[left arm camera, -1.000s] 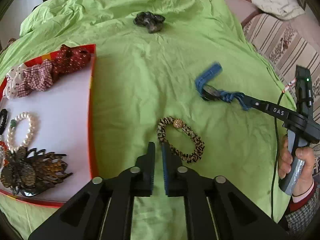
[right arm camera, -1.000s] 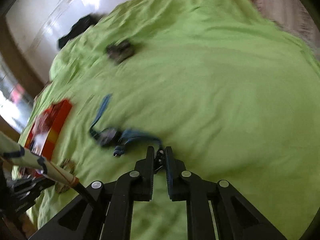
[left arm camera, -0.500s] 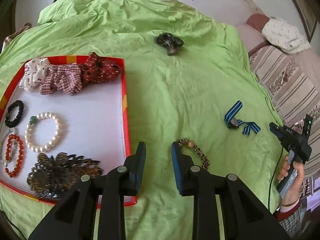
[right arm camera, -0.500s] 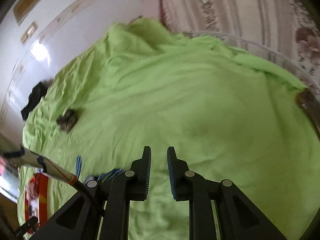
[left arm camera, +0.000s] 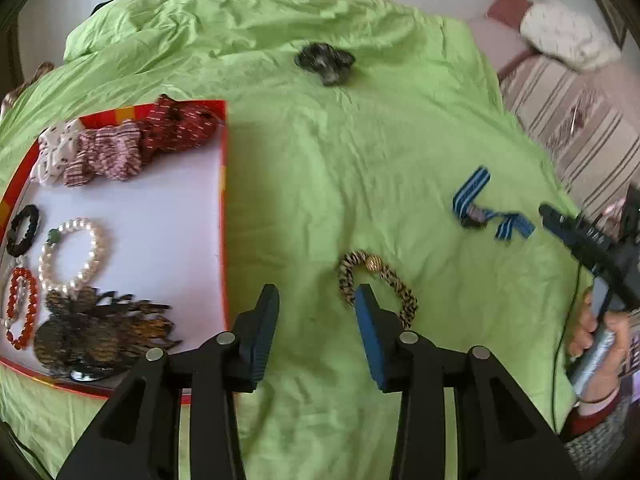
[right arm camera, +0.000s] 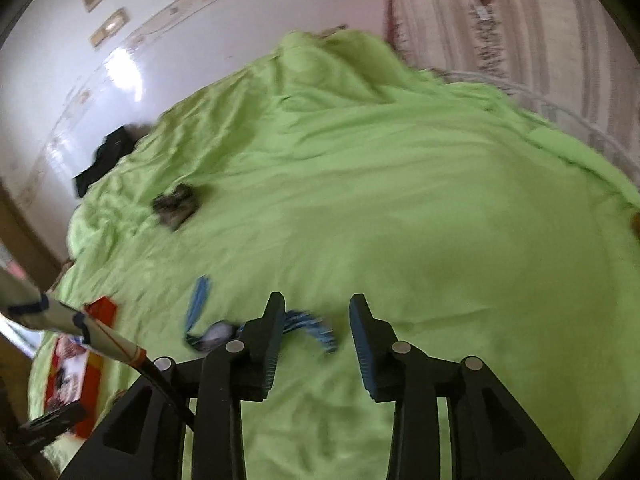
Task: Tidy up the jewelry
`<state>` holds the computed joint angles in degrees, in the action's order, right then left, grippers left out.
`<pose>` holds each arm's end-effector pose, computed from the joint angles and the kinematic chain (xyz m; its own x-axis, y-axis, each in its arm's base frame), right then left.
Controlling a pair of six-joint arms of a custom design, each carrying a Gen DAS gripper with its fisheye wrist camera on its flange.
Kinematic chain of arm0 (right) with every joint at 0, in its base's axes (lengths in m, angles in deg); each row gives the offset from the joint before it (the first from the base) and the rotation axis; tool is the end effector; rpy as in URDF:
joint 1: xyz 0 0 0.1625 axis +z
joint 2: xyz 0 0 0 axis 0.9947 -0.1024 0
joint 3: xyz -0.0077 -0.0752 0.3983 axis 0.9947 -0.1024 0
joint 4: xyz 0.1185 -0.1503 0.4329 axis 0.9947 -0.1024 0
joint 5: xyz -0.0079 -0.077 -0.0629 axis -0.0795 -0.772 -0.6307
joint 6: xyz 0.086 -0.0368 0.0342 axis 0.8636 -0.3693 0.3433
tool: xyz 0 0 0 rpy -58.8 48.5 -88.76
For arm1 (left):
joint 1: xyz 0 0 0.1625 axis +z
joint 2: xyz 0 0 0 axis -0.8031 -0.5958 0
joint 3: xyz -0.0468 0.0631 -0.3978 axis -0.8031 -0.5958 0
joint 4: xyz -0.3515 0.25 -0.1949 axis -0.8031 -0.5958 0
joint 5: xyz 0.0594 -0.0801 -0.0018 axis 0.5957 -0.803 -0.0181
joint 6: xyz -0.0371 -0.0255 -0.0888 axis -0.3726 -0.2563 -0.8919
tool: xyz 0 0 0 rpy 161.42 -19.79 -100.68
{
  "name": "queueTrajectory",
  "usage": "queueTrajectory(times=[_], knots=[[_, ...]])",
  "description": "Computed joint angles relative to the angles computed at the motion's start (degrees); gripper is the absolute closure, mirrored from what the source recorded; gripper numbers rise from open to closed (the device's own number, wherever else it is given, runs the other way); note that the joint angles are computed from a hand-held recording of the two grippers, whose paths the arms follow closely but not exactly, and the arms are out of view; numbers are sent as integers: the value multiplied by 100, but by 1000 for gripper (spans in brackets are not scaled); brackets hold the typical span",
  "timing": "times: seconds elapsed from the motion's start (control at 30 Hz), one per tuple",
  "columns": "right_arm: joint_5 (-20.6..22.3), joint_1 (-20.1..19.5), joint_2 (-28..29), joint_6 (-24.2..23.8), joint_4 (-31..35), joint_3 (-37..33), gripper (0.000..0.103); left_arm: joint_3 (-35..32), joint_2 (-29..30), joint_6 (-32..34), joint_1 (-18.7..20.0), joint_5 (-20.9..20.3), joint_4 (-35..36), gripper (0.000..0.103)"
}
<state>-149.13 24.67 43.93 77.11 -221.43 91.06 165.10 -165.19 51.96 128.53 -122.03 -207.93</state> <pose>0.2905 -0.6077 0.0104 -0.9146 0.0829 0.3957 -0.2534 0.6452 -0.7208 0.0333 -0.5933 0.3468 -0.8206 0.1644 -0.5474 0.4157 0.8289 -0.3743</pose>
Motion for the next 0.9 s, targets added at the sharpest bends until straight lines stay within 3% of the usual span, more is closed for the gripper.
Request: queueTrajectory(times=[0.13,0.2,0.43,0.63,0.9], knots=[[342,103,191,-533,410,-196,48,72,166,84,-78,288,-66,63],[176,212,436,-939,573,-482,47,114,247,215,-108,442,-192,62],[-174,285,889,-1554,1223,-1061,36,164,447,497,-166,746,-557,52],[-303,178,953,-1436,1580,-1300,32,212,598,799,-230,1077,-842,46],[-406,145,1010,-1347,1988,-1415,32,236,685,1049,-225,1155,-1090,41]])
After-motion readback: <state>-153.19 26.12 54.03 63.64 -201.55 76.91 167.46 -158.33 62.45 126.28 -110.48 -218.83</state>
